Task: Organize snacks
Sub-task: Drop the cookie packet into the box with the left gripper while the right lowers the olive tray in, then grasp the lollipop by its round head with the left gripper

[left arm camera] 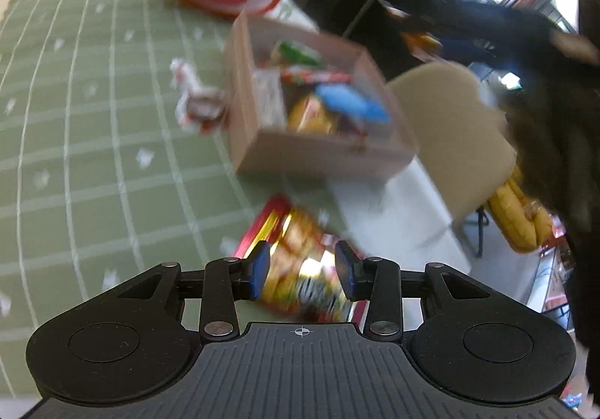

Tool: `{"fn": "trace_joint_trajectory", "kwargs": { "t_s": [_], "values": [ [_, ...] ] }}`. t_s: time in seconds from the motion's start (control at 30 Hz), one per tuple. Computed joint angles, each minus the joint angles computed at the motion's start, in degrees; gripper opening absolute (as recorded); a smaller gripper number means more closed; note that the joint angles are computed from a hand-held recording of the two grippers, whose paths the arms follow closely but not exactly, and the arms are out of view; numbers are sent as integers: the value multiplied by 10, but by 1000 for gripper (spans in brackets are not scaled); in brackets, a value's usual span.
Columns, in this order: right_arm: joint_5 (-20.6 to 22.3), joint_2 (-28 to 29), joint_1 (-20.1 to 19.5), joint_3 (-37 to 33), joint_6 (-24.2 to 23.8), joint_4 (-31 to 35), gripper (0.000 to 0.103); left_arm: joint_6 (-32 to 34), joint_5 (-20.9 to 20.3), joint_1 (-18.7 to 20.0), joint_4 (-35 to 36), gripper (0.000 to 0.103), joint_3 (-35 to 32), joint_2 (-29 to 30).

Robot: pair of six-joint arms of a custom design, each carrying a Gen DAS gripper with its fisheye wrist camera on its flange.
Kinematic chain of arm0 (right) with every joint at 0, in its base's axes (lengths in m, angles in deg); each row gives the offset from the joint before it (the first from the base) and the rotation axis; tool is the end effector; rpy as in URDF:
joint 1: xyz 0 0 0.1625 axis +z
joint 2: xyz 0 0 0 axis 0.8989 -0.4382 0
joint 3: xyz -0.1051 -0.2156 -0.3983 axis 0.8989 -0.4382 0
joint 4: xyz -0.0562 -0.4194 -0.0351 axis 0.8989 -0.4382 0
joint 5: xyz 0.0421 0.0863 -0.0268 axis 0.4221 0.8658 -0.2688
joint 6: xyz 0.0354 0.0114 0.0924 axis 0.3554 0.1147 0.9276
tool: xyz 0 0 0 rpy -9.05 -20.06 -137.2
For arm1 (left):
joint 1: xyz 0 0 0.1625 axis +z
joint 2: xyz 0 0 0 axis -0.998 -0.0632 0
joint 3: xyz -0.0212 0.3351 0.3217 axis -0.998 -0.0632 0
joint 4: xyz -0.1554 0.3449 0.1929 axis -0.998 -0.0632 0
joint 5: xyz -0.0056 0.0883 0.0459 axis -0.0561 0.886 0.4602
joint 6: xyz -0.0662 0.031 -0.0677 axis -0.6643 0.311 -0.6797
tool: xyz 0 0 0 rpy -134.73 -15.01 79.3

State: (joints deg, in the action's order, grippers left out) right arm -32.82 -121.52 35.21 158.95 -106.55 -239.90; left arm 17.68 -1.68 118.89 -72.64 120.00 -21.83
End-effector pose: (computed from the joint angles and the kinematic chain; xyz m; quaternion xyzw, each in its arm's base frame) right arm 0.2065 -0.6238 0.2898 0.3237 -0.8782 0.2787 0.2152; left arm -0.2619 -0.3983 0.1334 0.0223 0.9441 -0.2804 0.1718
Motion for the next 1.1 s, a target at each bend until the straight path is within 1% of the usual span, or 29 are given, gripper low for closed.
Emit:
{"fn": "trace_joint_trajectory", "kwargs": {
  "t_s": [0.1, 0.13, 0.17, 0.2, 0.23, 0.27, 0.33, 0.4, 0.47, 0.63, 0.77, 0.83, 0.87, 0.93, 1.0, 1.07, 1.1],
  "values": [
    [-39, 53, -4, -34, 40, 38, 67, -55, 9, -15, 41, 43, 25, -24],
    [-47, 65, -10, -43, 61, 56, 69, -71, 12, -18, 48, 42, 32, -31],
    [-50, 74, -16, -51, 83, 81, 71, -87, 15, -20, 57, 42, 39, -40],
    [-51, 81, -23, -63, 110, 119, 72, -102, 19, -23, 63, 42, 44, -47],
    [-50, 89, -29, -73, 130, 146, 77, -109, 23, -22, 66, 42, 48, -53],
    [-52, 91, -33, -74, 140, 149, 77, -117, 25, -23, 72, 42, 51, -59],
    [-59, 85, -31, -62, 138, 129, 77, -123, 28, -24, 76, 42, 55, -68],
    [-31, 67, -32, -48, 129, 120, 77, -119, 26, -22, 74, 42, 55, -72],
    [-12, 46, -28, -27, 103, 93, 78, -114, 22, -18, 72, 42, 55, -73],
    [-35, 8, -9, 26, 23, 11, 78, -86, 23, -4, 47, 42, 51, -64],
    [-27, -32, -7, 82, -20, -24, 78, -54, 47, 20, 25, 42, 42, -62],
    [-26, -51, -7, 117, -50, -46, 78, -18, 63, 37, 3, 42, 29, -51],
    [-32, -57, -6, 132, -61, -61, 78, 1, 68, 49, -7, 42, 18, -46],
    [-45, -65, -6, 159, -66, -86, 78, 28, 57, 79, -17, 42, -10, -37],
    [-48, -77, -10, 181, -55, -88, 78, 45, 36, 110, -24, 41, -44, -25],
    [-52, -86, -16, 201, -42, -91, 78, 53, 10, 141, -13, 41, -90, -6],
    [-56, -89, -19, 212, -39, -99, 78, 59, 5, 154, 3, 41, -116, 7]
  ]
}}
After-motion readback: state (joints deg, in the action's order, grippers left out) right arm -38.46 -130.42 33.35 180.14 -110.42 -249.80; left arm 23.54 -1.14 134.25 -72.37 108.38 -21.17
